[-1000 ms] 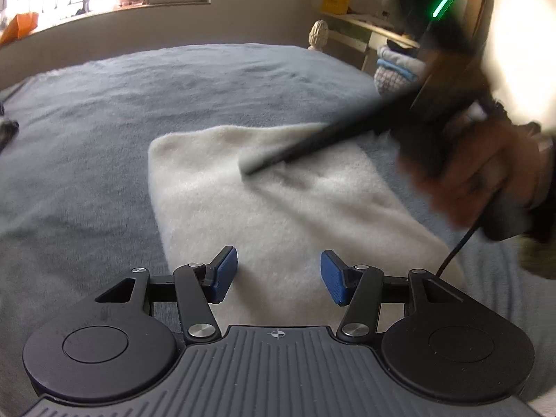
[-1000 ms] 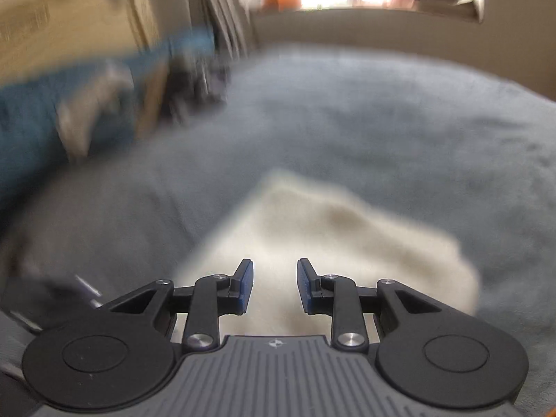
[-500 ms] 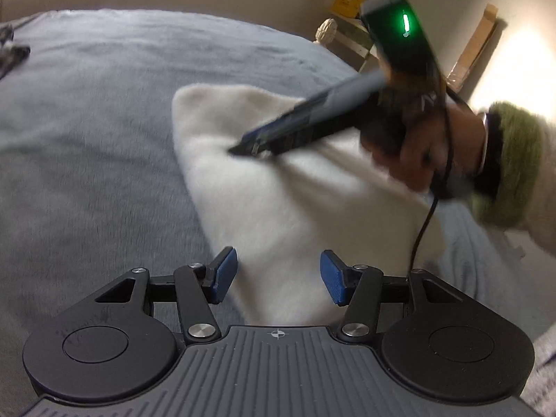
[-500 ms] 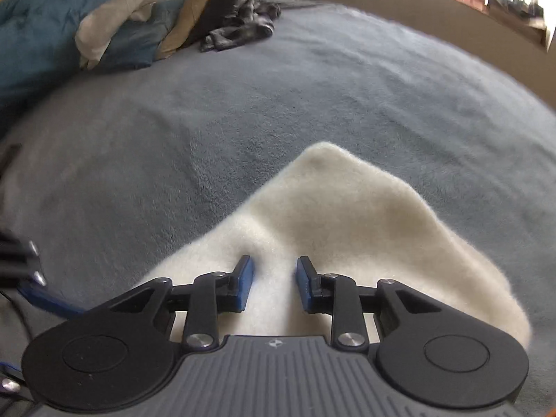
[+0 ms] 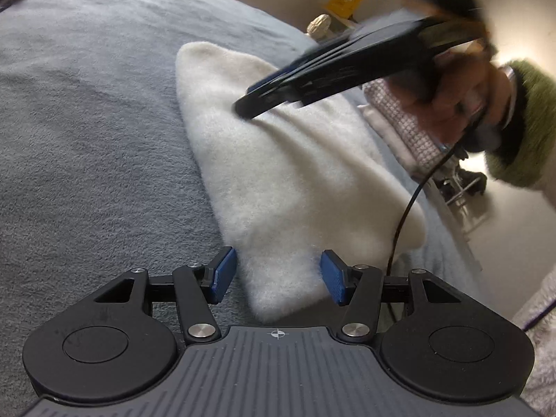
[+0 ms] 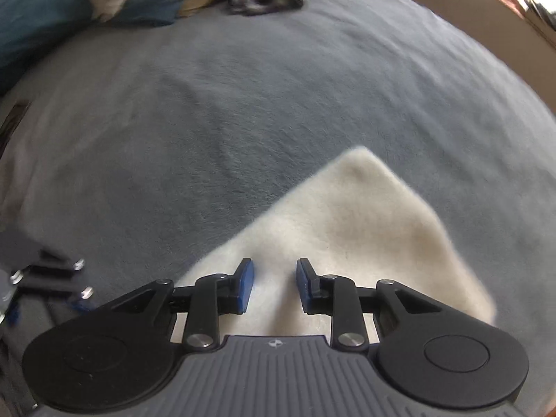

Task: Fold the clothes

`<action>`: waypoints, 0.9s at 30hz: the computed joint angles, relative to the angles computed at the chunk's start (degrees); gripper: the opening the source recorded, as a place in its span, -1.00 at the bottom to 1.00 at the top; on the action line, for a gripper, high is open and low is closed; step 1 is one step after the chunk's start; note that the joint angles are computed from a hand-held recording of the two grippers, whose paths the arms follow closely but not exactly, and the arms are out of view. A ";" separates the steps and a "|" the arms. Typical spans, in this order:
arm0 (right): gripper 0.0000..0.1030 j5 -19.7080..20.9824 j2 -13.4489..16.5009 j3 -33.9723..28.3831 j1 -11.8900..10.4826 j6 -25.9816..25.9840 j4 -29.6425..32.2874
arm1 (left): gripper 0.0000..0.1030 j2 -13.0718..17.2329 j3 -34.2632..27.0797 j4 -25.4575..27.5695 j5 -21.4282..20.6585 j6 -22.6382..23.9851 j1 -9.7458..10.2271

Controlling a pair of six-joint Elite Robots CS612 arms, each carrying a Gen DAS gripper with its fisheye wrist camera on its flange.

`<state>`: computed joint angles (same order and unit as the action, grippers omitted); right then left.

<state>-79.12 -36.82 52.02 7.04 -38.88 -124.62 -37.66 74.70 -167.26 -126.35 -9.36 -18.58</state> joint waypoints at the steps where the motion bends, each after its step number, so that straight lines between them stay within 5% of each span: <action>1: -0.46 -0.06 -0.97 0.84 0.16 -3.00 0.39 | 0.04 0.21 -0.14 -0.06 -0.62 -0.39 0.11; 4: -0.46 -0.71 -1.07 -0.26 0.55 -8.66 6.68 | 0.04 0.83 -1.17 2.09 -1.02 -0.80 0.23; 12: -0.46 -4.27 -0.18 -0.99 1.56 -11.23 7.74 | 0.04 1.10 -1.71 2.87 -2.39 -1.60 0.42; 16: -0.47 -6.85 -1.13 -0.75 2.13 -17.83 10.00 | 0.03 1.01 -1.74 3.34 -1.94 -1.19 0.32; 18: -0.41 -10.05 -0.61 1.52 2.54 -20.15 6.96 | 0.02 0.79 -1.76 4.71 -0.91 -0.41 0.14; 27: -0.46 -11.40 -3.33 5.24 3.40 -21.19 4.10 | 0.04 0.29 -0.68 3.19 -0.95 -1.57 0.09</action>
<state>-90.52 -40.15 57.26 10.44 -60.07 -120.52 -37.37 74.03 -164.08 -127.30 -10.93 -18.49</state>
